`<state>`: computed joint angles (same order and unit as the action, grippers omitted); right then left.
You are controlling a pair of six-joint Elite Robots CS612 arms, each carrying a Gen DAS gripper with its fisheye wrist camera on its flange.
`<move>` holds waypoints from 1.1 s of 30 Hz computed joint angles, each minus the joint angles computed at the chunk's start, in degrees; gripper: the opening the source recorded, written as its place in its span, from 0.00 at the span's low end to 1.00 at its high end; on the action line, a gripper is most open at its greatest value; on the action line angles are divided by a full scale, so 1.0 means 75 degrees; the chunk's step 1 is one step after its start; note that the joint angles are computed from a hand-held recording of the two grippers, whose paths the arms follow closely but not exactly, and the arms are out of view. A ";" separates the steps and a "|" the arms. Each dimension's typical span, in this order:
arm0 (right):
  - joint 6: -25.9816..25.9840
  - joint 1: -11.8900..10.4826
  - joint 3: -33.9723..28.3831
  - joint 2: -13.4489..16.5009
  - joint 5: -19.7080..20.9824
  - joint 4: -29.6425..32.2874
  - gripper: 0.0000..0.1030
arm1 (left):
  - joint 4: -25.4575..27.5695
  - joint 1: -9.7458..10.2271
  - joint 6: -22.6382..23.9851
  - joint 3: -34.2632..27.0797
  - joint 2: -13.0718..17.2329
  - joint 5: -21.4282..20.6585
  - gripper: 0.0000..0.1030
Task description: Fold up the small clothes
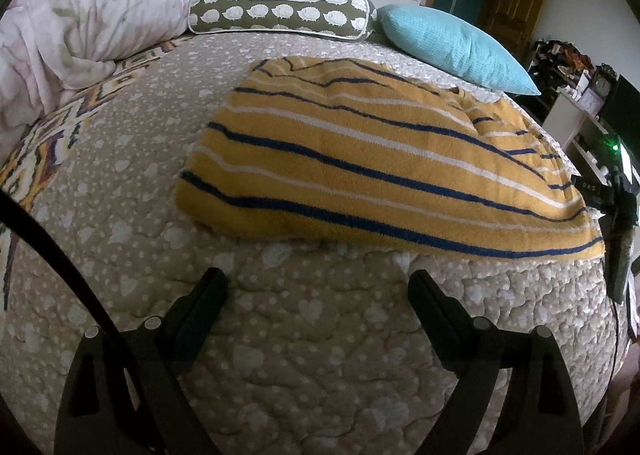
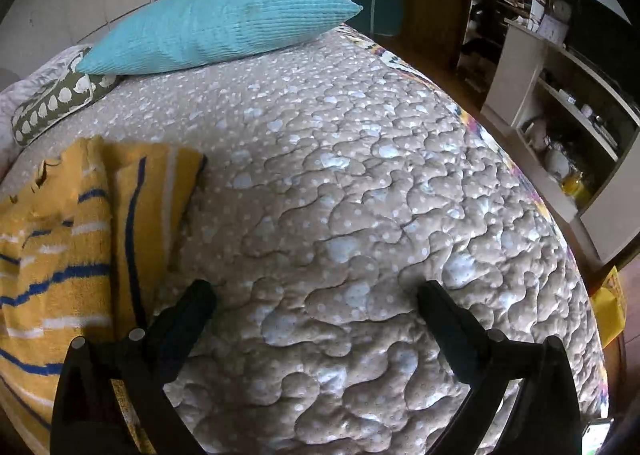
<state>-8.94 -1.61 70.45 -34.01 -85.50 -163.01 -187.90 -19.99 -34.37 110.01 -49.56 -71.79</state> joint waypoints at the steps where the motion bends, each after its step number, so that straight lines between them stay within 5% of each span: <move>1: -0.0011 0.0004 0.0015 -0.0012 -0.0020 -0.0005 1.00 | 0.0034 -0.0004 0.0009 -0.0010 0.0001 0.0018 0.89; 33: -0.0005 -0.0003 -0.0036 0.0027 -0.0006 0.0005 1.00 | -0.0206 -0.0003 -0.0087 0.0060 -0.0003 -0.0089 0.90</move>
